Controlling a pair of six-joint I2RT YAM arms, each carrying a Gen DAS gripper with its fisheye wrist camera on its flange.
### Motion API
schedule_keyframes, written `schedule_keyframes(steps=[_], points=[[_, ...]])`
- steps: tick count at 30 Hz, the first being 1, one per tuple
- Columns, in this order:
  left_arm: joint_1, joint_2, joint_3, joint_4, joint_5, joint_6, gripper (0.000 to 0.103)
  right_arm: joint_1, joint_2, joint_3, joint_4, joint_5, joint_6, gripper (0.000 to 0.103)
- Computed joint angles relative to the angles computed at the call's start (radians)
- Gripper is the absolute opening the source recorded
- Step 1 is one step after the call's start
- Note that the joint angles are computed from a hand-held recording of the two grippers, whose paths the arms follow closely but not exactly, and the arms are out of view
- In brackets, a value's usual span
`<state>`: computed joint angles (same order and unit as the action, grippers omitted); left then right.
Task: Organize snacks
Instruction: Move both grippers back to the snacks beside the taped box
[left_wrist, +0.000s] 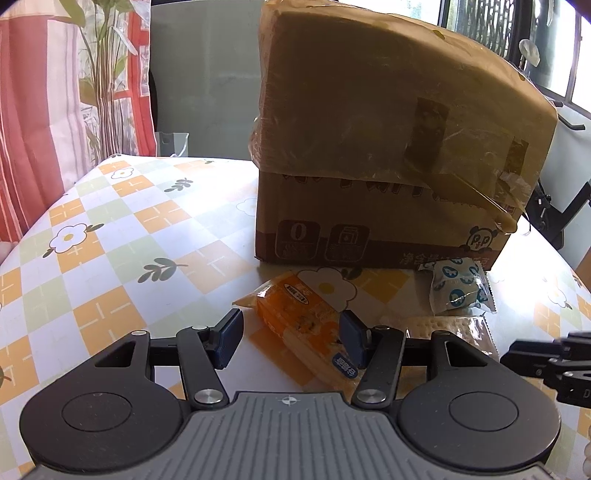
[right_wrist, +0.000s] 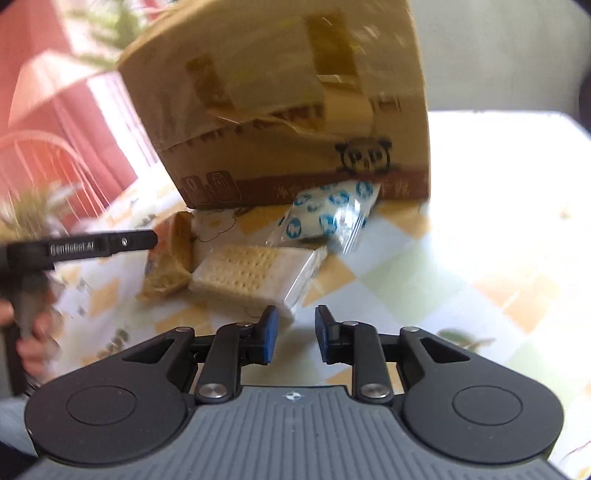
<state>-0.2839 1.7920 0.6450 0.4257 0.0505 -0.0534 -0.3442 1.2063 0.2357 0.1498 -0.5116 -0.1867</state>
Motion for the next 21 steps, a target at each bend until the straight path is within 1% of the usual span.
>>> schedule_keyframes(steps=[1,2,3,5,7,8,9,10,11,13,14,16,19,21], points=[[0.000,0.001,0.000,0.000,0.001,-0.002,0.060,0.007,-0.015,-0.005,0.011,0.000,-0.017,0.030],[-0.001,0.002,0.002,0.000,0.002,-0.005,0.060,0.013,-0.024,-0.003,0.014,0.005,-0.035,0.037],[-0.001,0.004,0.003,-0.001,0.004,-0.007,0.060,0.043,-0.010,0.001,0.040,0.028,-0.041,0.041],[-0.002,0.006,0.006,-0.005,0.008,-0.011,0.060,0.069,0.028,0.027,0.051,0.037,-0.078,0.043],[-0.002,0.007,0.010,-0.010,0.010,-0.015,0.060,0.099,0.090,0.060,0.066,0.037,-0.132,0.049],[-0.003,0.010,0.015,-0.012,0.010,-0.016,0.060,0.102,0.098,0.074,0.050,0.030,-0.180,0.055],[-0.004,0.015,0.021,-0.014,0.009,-0.018,0.060,0.122,0.116,0.082,0.060,0.041,-0.215,0.062],[-0.006,0.021,0.027,-0.016,0.006,-0.021,0.060,0.147,0.127,0.087,0.068,0.061,-0.251,0.065],[-0.006,0.025,0.032,-0.019,0.005,-0.022,0.060,0.166,0.140,0.091,0.083,0.078,-0.275,0.073],[-0.009,0.033,0.041,-0.020,0.000,-0.026,0.060,0.197,0.185,0.106,0.116,0.098,-0.306,0.074],[-0.010,0.037,0.045,-0.020,-0.002,-0.029,0.060,0.199,0.204,0.121,0.117,0.097,-0.305,0.074],[-0.010,0.039,0.049,-0.022,0.001,-0.037,0.060,0.191,0.233,0.135,0.151,0.094,-0.250,0.074],[-0.012,0.045,0.055,-0.021,0.006,-0.036,0.060,0.160,0.235,0.105,0.273,0.103,-0.114,0.074],[-0.017,0.055,0.064,-0.025,-0.002,-0.033,0.060,0.142,0.238,0.094,0.318,0.125,-0.074,0.074]])
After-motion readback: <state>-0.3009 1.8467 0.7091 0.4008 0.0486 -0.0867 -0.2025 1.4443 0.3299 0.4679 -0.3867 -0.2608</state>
